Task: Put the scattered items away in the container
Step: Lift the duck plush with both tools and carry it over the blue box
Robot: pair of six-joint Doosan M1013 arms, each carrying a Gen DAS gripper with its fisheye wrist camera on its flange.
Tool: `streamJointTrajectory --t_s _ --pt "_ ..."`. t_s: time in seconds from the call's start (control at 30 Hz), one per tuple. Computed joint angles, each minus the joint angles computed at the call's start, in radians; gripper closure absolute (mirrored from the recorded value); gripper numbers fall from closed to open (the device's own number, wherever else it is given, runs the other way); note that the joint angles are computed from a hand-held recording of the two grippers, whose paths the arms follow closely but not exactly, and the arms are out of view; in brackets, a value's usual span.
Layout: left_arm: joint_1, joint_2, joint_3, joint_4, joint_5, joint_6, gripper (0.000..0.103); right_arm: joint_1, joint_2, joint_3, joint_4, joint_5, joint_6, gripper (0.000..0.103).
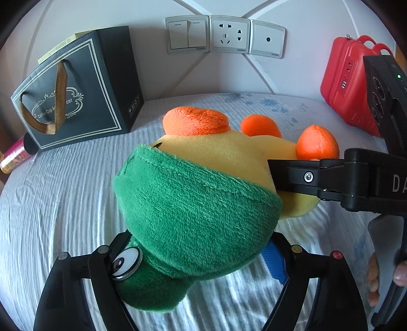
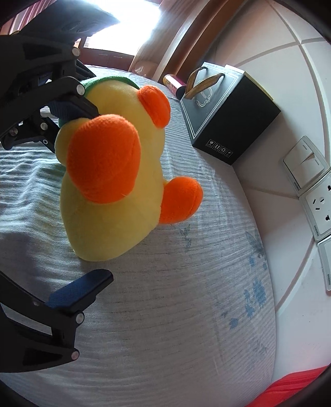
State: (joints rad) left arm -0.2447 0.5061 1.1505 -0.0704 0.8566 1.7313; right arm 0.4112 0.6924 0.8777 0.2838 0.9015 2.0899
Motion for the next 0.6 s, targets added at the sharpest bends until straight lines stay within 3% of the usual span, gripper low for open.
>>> streamJointTrajectory --t_s 0.1,0.2,0.37,0.6 --pt "-0.001 -0.006 0.009 0.005 -0.017 0.001 0.025 0.004 -0.01 0.009 -0.001 -0.025 -0.018 0.013" --pt "0.001 -0.01 0.005 -0.008 -0.014 -0.003 0.027 0.01 -0.018 0.006 -0.025 -0.027 -0.022 0.017" --pt "-0.003 -0.045 0.022 0.001 -0.048 0.006 0.028 0.018 -0.062 0.042 -0.039 -0.078 -0.023 0.018" --pt "-0.007 -0.126 0.046 -0.041 -0.083 0.049 0.027 0.051 -0.157 0.09 -0.175 -0.125 0.062 0.018"
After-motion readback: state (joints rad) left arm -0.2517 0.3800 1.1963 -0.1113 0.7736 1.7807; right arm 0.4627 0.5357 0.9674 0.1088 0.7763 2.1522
